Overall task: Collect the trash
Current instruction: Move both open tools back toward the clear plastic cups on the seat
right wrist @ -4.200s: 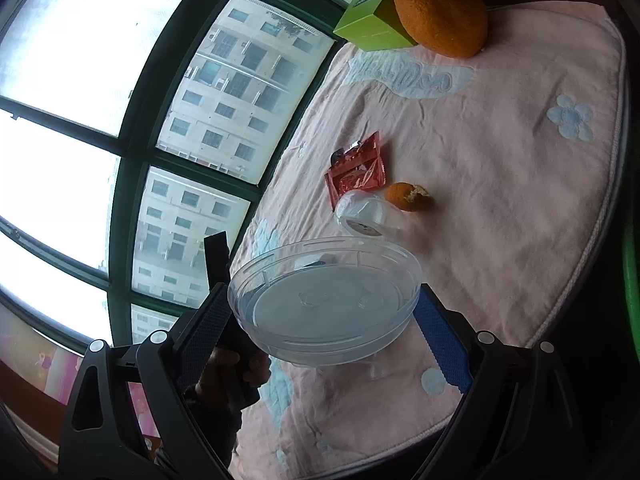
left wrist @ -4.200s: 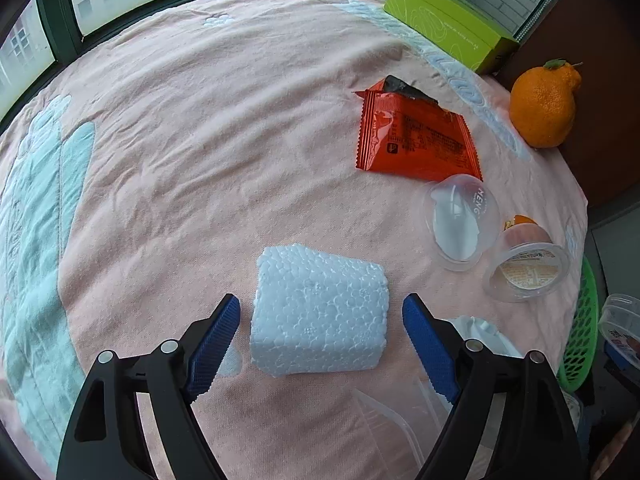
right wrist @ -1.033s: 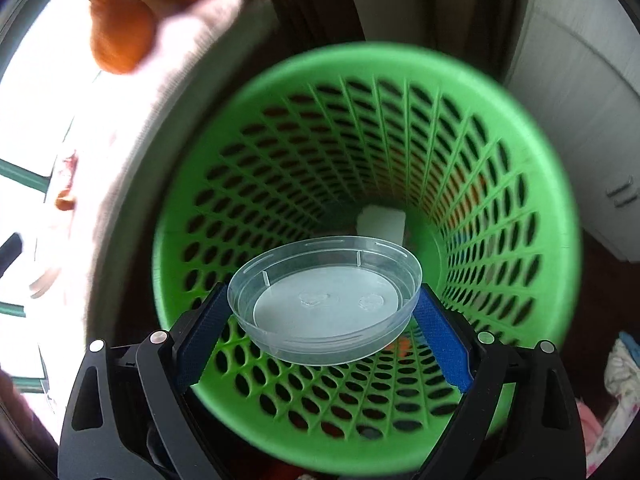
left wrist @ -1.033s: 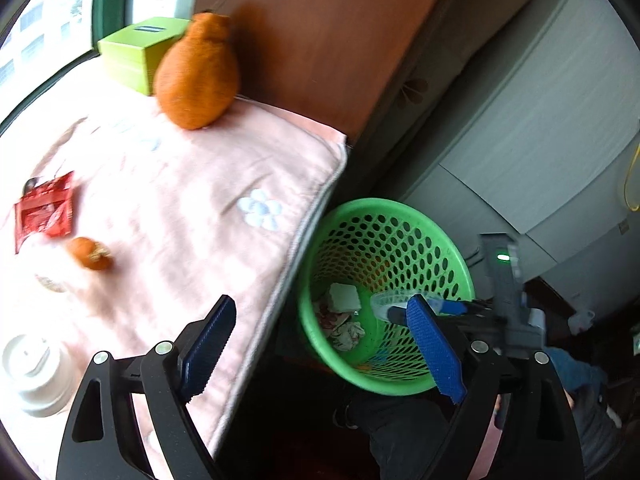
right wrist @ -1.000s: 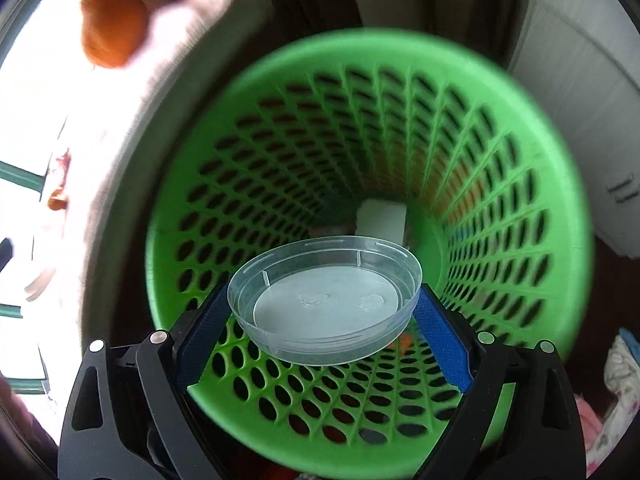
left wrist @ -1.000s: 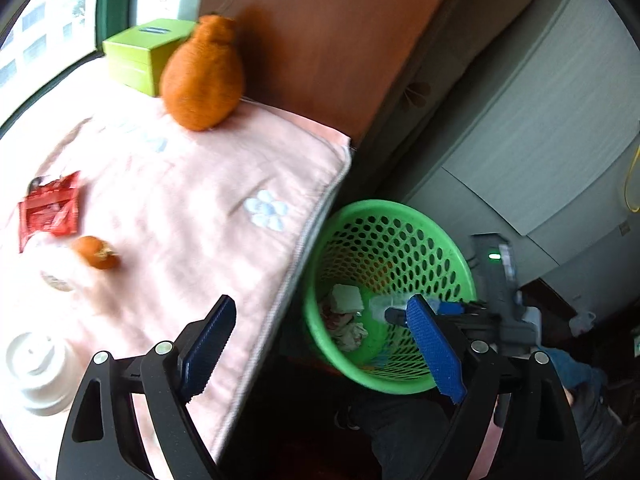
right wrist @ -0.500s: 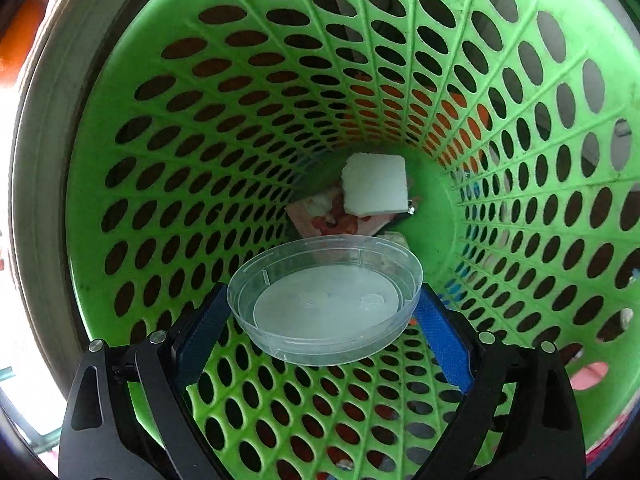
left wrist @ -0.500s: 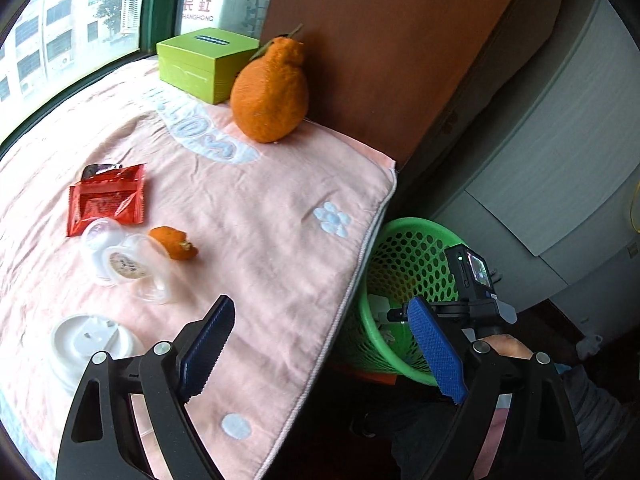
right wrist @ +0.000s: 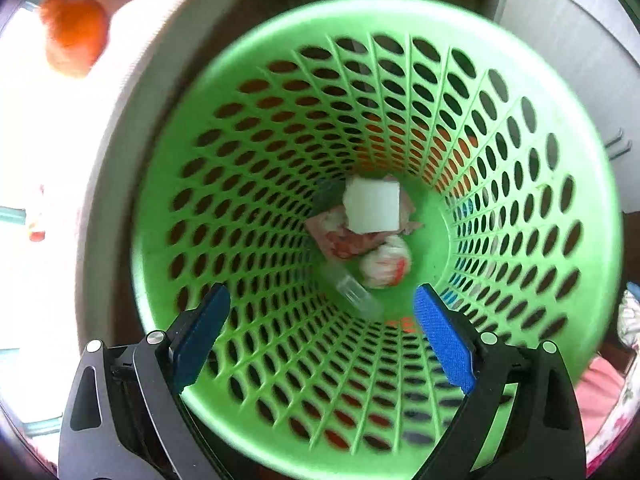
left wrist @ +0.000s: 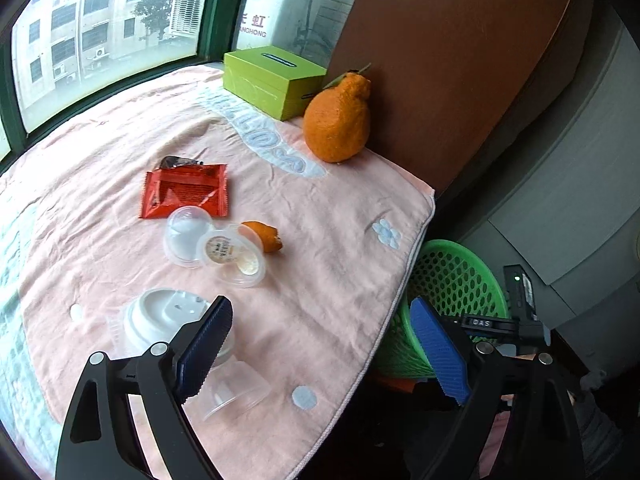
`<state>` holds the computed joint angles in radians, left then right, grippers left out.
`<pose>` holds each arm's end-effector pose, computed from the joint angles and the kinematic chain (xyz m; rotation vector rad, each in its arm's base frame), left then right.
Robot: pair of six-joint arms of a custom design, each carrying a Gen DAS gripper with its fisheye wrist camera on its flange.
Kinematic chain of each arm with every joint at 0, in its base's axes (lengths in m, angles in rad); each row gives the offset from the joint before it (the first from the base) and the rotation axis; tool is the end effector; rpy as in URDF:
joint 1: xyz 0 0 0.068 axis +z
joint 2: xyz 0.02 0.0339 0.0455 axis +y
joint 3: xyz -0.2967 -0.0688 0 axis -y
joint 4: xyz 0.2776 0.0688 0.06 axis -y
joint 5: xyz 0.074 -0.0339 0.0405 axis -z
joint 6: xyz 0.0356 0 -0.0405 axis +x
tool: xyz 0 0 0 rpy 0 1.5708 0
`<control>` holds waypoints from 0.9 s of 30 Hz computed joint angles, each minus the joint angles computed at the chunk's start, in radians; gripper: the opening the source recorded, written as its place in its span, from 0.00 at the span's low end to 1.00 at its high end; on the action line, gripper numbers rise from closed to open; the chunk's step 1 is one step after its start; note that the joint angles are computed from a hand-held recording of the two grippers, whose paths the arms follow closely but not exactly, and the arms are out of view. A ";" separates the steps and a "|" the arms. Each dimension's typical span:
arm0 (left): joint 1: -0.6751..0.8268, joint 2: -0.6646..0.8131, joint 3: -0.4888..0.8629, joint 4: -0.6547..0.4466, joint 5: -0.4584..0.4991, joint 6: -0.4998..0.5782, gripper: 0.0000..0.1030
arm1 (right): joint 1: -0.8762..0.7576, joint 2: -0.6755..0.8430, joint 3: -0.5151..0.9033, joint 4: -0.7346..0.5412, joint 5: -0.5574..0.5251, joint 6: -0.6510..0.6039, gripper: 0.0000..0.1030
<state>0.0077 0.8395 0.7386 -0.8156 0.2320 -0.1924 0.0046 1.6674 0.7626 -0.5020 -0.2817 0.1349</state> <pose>0.1703 -0.0069 0.2799 -0.1506 2.4846 -0.3664 0.2849 0.0112 0.1209 0.1587 2.9630 0.4367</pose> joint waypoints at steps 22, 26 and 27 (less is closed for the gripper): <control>0.474 -0.118 -0.130 -0.173 0.171 0.295 0.85 | 0.398 -0.682 -0.151 -0.089 0.065 0.121 0.90; 0.533 -0.089 -0.130 -0.160 0.198 0.322 0.85 | 0.497 -0.678 -0.136 -0.071 0.104 0.150 0.90; 0.545 -0.079 -0.127 -0.151 0.200 0.327 0.85 | 0.518 -0.673 -0.134 -0.062 0.111 0.156 0.90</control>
